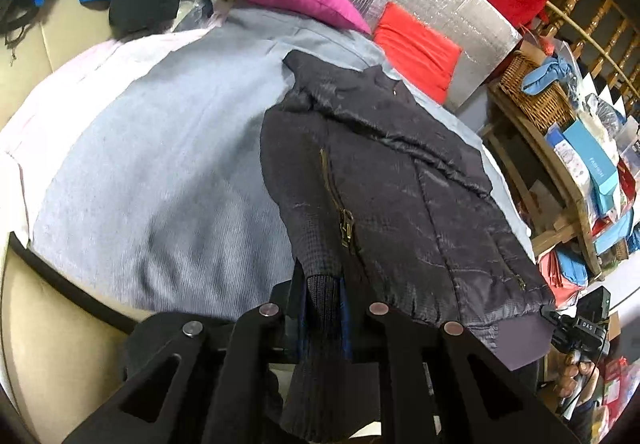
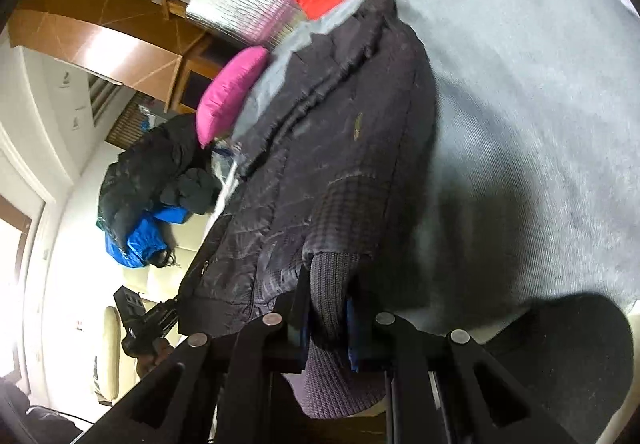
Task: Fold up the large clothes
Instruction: 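Lift the held hem with both tools and fold it toward the collar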
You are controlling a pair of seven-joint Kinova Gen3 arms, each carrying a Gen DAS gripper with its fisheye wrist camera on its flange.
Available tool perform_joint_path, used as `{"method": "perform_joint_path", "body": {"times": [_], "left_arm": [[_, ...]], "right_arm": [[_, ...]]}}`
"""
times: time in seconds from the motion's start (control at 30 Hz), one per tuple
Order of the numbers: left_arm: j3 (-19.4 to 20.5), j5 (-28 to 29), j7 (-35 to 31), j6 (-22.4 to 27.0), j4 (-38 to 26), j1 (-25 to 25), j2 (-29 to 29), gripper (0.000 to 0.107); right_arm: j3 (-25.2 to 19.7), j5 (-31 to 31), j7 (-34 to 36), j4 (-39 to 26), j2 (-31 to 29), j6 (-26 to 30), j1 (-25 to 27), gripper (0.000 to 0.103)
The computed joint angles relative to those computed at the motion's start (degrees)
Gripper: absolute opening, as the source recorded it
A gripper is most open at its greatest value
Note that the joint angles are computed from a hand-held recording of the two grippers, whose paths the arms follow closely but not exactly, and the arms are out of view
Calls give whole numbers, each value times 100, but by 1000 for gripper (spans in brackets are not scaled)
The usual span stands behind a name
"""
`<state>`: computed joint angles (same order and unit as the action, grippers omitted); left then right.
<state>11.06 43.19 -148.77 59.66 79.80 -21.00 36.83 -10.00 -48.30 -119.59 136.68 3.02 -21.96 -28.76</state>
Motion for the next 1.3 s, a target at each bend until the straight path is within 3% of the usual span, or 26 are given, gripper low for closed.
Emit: {"method": "perform_joint_path", "body": {"times": [0.47,0.87,1.13,1.3], "left_arm": [[156,504,90,493,-484,-209,203,14],[231,861,188,373,-624,-101,228,14],[134,662,322,238,-620,3,218,14],[-88,56,802,-311,-479,447,-1,14]], "right_arm": [[-21,681,-389,-26,-209,-236,266,15],[21,1330,-725,-135,-165,-568,531,15],[7,1409,-899,-36,-150,-735,488,15],[38,1837,-1232,-14,-7,-841,549,15]]}}
